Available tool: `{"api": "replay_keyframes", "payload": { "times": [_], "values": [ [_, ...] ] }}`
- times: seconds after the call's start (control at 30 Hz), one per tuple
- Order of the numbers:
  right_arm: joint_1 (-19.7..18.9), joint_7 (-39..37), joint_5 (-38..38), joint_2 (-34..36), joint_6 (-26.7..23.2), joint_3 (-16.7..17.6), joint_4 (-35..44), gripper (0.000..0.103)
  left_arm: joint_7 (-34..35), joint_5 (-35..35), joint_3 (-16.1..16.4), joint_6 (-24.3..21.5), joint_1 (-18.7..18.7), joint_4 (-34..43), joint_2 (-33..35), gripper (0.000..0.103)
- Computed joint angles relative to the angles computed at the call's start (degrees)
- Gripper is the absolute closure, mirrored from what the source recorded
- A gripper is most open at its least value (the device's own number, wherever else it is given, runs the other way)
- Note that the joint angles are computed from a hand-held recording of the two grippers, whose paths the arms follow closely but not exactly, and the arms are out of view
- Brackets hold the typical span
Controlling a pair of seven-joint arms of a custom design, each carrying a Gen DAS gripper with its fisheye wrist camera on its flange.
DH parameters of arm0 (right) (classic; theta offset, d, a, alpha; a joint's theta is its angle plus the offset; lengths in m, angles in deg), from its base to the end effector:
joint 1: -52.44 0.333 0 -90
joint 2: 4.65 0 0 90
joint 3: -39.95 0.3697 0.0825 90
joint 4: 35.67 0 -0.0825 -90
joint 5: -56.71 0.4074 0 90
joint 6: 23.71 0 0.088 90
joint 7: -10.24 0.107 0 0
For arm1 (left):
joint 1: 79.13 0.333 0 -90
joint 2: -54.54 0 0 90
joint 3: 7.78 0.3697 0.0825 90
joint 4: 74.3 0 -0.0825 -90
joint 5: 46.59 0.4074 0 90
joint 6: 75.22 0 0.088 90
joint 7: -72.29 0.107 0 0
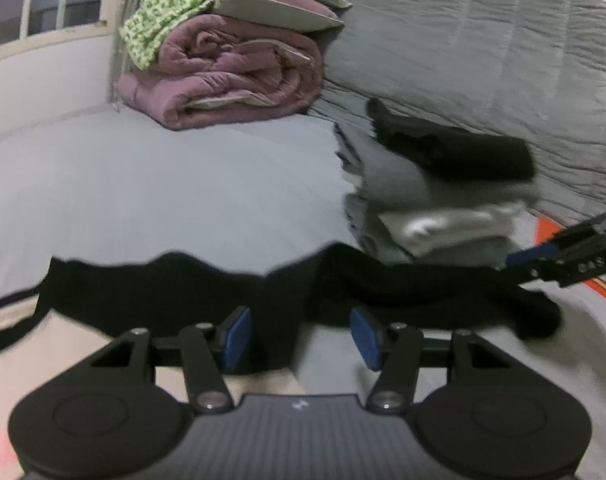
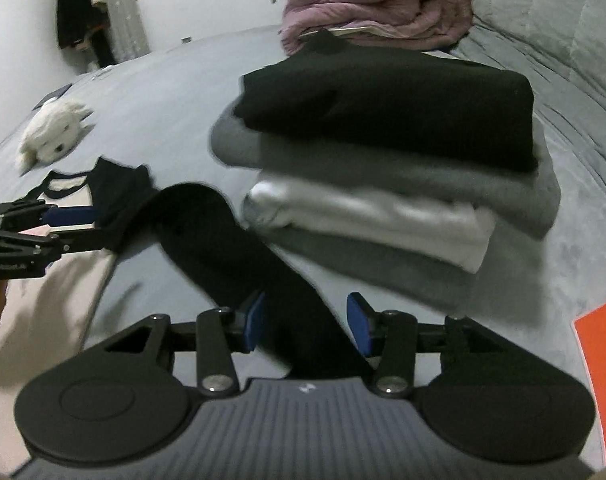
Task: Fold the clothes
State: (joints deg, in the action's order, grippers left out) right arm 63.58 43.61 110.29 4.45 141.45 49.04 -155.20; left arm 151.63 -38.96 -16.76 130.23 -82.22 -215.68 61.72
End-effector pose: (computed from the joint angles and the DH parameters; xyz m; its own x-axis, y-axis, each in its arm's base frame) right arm 0.6078 0.1703 0.4433 0.5133 -0.8485 -0.1289 -0.6636 -0.2972 -0.6865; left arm 0.5324 -0.1289 0.4008 -0.2182 -0.9702 0.1055 -0.5548 0.0344 -0.8313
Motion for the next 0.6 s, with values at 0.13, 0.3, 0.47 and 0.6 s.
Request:
{"api": "replay_keyframes", "payload": {
  "times": [0.13,0.3,0.47,0.6],
  "values": [
    [-0.8,0.4,0.4,1.6,-2.0,0.0,1.6,0.055,6.7,-9.7,1.9,-0.7,-4.2,3.1,2.9,0.068],
    [-1.5,-1.7,1.7,0.3,-5.7,0.0,1.0,0.093,-1.6,-3.9,-0.9,2.8,0.8,2.2,3.1,0.102],
    [-0.2,-8.9,7.1,-4.8,-6.8,-1.0,-2.9,0.094,-5.6,-0.7,-0.1,6.1,2.1,-1.3,0.5,0.102],
    [2.6,-11.9,7.8,-8.5,-7.3,-2.4,-6.9,0.094,-6.4,-1.6,0.9,6.7,2.0,-4.1,-1.6,0.102]
  ]
}}
